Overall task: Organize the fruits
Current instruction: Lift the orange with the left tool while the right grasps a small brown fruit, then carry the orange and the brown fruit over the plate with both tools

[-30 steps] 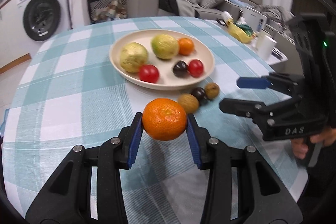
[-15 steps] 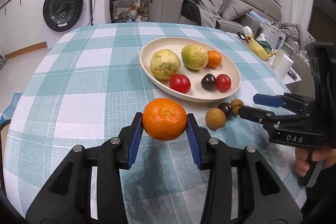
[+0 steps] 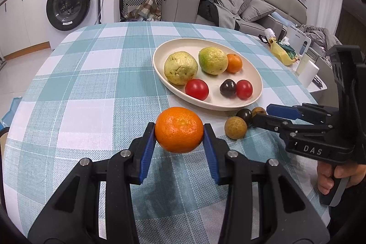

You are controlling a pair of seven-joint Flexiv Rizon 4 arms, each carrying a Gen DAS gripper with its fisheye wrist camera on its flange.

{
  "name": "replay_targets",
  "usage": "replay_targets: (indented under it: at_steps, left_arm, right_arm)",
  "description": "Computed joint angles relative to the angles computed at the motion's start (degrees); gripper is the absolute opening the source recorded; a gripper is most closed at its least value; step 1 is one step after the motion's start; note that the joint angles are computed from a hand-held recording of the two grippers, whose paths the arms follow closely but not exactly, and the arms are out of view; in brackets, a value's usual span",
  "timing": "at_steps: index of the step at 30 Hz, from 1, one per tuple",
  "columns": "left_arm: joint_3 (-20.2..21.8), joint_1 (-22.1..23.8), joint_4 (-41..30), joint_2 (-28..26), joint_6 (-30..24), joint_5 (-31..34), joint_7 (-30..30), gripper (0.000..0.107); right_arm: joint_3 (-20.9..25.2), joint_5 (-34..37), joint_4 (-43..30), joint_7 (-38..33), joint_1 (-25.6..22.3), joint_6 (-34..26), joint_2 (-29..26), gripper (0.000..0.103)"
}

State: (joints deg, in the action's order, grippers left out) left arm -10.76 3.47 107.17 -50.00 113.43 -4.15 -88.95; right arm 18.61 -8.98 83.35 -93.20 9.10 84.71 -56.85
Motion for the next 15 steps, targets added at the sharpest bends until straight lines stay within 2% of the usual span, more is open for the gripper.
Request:
replay_targets:
  at_steps: [4, 8, 15]
  left_arm:
    - [0.01, -0.21, -0.35, -0.31, -0.19, -0.02, 0.03, 0.038]
    - [0.0, -0.16, -0.35, -0.29, -0.14, 0.03, -0.02, 0.038]
    - [0.0, -0.16, -0.39, -0.41, 0.1, 0.06, -0.11, 0.038]
  right_arm:
    - [3.96, 0.74, -1.07, -2.17, -2.56, -1.3, -0.87, 0.037]
    - [5.64, 1.94, -1.54, -4.33, -3.39, -1.73, -1.24, 0.028]
    - [5.65, 2.91, -0.94, -6.25, -3.32, -0.78, -0.93, 0.027]
